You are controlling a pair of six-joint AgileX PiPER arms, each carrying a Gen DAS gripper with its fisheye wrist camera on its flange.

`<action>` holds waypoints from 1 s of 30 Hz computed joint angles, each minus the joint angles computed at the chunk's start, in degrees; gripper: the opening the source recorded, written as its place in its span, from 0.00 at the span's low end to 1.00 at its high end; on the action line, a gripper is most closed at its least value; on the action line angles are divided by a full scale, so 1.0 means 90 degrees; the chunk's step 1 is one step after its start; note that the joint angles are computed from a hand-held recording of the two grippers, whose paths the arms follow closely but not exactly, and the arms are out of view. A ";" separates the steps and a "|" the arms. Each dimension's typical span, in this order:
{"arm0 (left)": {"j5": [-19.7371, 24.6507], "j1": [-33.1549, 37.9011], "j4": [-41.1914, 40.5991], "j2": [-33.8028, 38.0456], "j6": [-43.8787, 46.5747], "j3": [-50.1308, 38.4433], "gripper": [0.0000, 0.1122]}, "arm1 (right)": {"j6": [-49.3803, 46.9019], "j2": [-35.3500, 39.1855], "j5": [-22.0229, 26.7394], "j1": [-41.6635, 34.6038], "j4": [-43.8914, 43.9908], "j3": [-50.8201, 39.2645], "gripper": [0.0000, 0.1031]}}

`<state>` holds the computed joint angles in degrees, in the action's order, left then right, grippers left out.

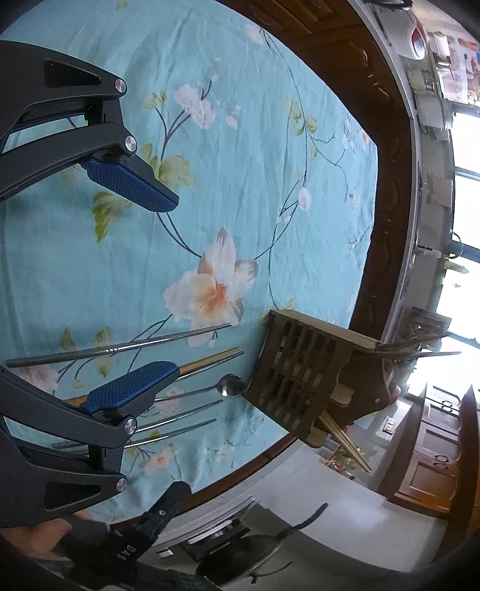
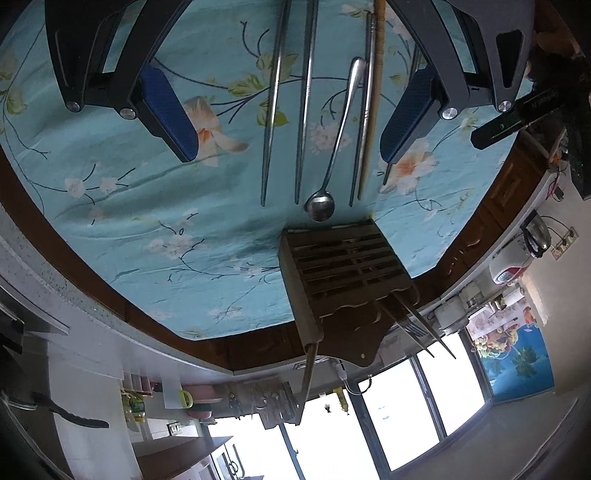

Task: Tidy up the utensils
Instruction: 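Move both open tools back down to the utensils on the cloth, then grasp a metal chopstick with the left tool while the right tool grasps another metal chopstick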

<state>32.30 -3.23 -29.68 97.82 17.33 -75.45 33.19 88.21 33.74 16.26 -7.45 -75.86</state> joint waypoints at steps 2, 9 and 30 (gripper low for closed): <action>0.0060 -0.0039 0.0067 0.0112 -0.0062 -0.0133 0.76 | -0.0044 0.0079 0.0024 -0.0037 0.0004 -0.0082 0.96; 0.0423 -0.0141 0.0362 0.0570 -0.0257 -0.0775 0.71 | -0.0807 0.0633 0.0274 -0.0144 0.0600 -0.0668 0.73; 0.2062 -0.0883 0.1603 0.2791 -0.0996 -0.3912 0.18 | -0.1835 0.2711 0.1933 -0.0155 0.0832 -0.3120 0.31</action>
